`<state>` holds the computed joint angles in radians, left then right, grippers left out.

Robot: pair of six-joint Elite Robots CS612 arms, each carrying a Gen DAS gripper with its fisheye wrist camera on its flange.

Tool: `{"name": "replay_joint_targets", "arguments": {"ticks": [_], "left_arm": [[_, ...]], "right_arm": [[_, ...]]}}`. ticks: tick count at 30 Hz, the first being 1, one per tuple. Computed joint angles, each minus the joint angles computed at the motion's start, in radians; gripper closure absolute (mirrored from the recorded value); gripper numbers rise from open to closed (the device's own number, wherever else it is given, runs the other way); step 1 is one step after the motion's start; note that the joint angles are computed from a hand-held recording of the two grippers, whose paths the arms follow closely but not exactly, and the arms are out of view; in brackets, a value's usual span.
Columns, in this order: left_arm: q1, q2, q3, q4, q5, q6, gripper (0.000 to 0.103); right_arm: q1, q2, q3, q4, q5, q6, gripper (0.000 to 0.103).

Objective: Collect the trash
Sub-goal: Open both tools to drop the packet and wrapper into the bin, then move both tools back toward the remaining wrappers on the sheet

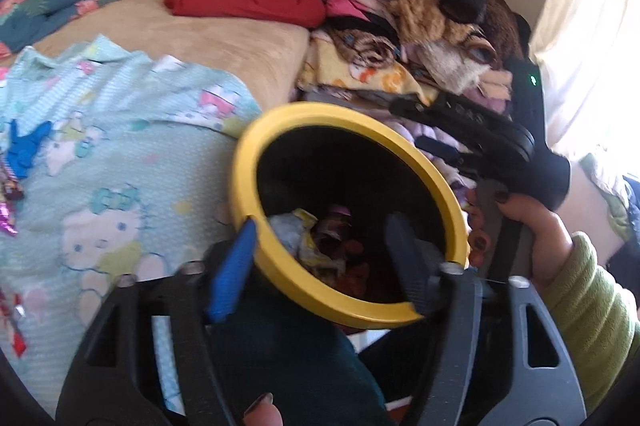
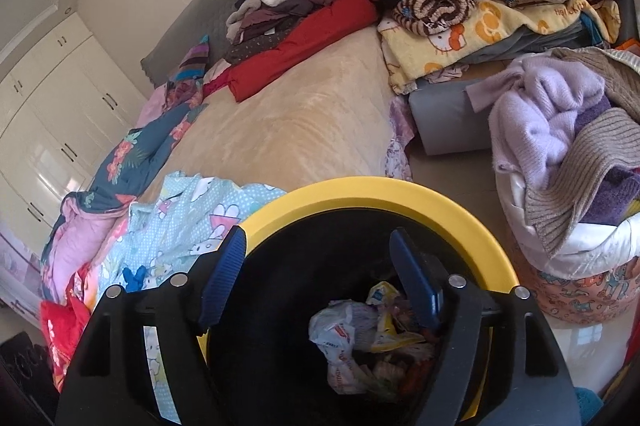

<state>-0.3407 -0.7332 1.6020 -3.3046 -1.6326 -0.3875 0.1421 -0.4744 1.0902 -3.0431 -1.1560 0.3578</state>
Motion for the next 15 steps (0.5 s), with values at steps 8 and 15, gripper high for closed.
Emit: {"name": "replay_joint_targets", "arguments": {"ticks": [8, 15], "left_arm": [[0.015, -0.031, 0.05, -0.048, 0.153, -0.021, 0.02], [0.038, -0.059, 0.095, -0.082, 0.264, -0.062, 0.013]], "right_arm": [[0.033, -0.001, -0.014, -0.019, 0.049, -0.068, 0.031], [0.062, 0.005, -0.047, -0.006, 0.1, -0.129, 0.031]]}}
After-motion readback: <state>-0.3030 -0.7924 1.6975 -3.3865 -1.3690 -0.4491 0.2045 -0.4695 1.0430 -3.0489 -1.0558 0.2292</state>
